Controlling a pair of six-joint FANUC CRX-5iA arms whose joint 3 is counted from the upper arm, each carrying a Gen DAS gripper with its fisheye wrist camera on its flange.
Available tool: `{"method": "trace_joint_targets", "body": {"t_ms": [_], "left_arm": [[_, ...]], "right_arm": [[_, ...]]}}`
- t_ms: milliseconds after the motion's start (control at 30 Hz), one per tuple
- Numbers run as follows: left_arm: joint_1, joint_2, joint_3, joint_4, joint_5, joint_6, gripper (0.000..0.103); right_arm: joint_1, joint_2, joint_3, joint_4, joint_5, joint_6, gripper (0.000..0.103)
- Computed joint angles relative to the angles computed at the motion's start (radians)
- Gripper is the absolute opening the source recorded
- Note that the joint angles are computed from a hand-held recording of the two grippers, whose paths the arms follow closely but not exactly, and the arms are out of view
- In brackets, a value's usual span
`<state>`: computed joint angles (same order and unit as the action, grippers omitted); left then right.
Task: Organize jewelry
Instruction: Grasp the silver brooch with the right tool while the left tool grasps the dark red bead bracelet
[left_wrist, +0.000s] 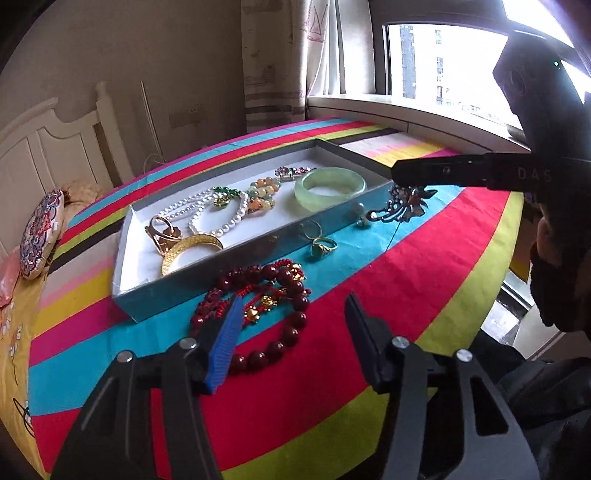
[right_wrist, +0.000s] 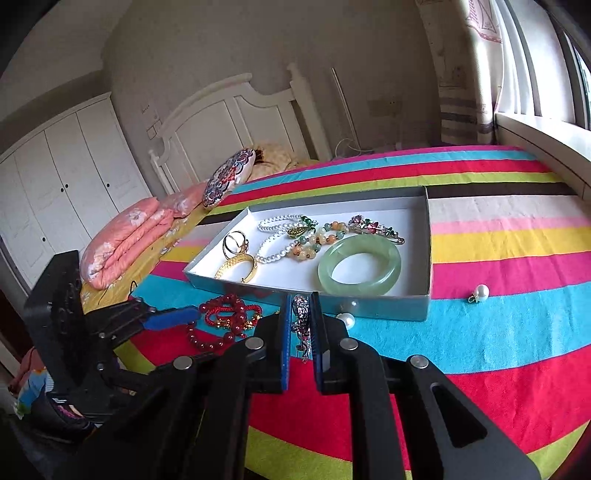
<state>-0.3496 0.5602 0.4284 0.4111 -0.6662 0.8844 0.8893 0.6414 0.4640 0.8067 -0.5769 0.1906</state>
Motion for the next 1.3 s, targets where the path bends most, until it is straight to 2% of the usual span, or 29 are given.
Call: {"method": "trace_joint_targets", "body": {"t_ms": [33,67,167,200,233,367,500,633,900,1300], "left_arm": [[0.002,0.016,0.021,0.003,-0.029,0.003,0.034],[0.006,0.042,0.06,0.003,-0.075,0.013,0.028],[0.021,0.076,0.078,0.095,-0.095,-0.031,0.024],[0.023,0.086,0.093,0.096,-0.104,-0.022,0.02],[0.024,0.091,0.105,0.084,-0.11,-0.014,0.011],[0.025,0.093,0.113,0.086,-0.128,-0.036,0.011],[0.064,0.089,0.043,0.357,-0.139,-0.107,0.011],[0.092,0.091,0.024,0.515,-0.149,-0.133,0.011],[0.109,0.08,0.061,0.531,-0.092,-0.118,0.011],[0.107,0.02,0.008,0.577,-0.057,-0.195,0.011]], "right_arm": [[0.0,0.0,0.0,0.001,0.002,-0.002,0.012],[-0.001,-0.008,-0.014,0.011,0.008,-0.015,0.012],[-0.004,-0.023,-0.041,0.039,0.023,-0.047,0.012],[-0.005,-0.027,-0.049,0.053,0.025,-0.061,0.012],[-0.007,-0.031,-0.057,0.063,0.029,-0.073,0.012],[-0.013,-0.046,-0.089,0.095,0.041,-0.118,0.012],[-0.017,-0.06,-0.117,0.119,0.055,-0.151,0.012],[-0.019,-0.065,-0.127,0.142,0.066,-0.169,0.012],[-0.015,-0.047,-0.084,0.136,0.063,-0.131,0.012],[-0.008,-0.042,-0.043,0.16,0.054,-0.094,0.012]]}}
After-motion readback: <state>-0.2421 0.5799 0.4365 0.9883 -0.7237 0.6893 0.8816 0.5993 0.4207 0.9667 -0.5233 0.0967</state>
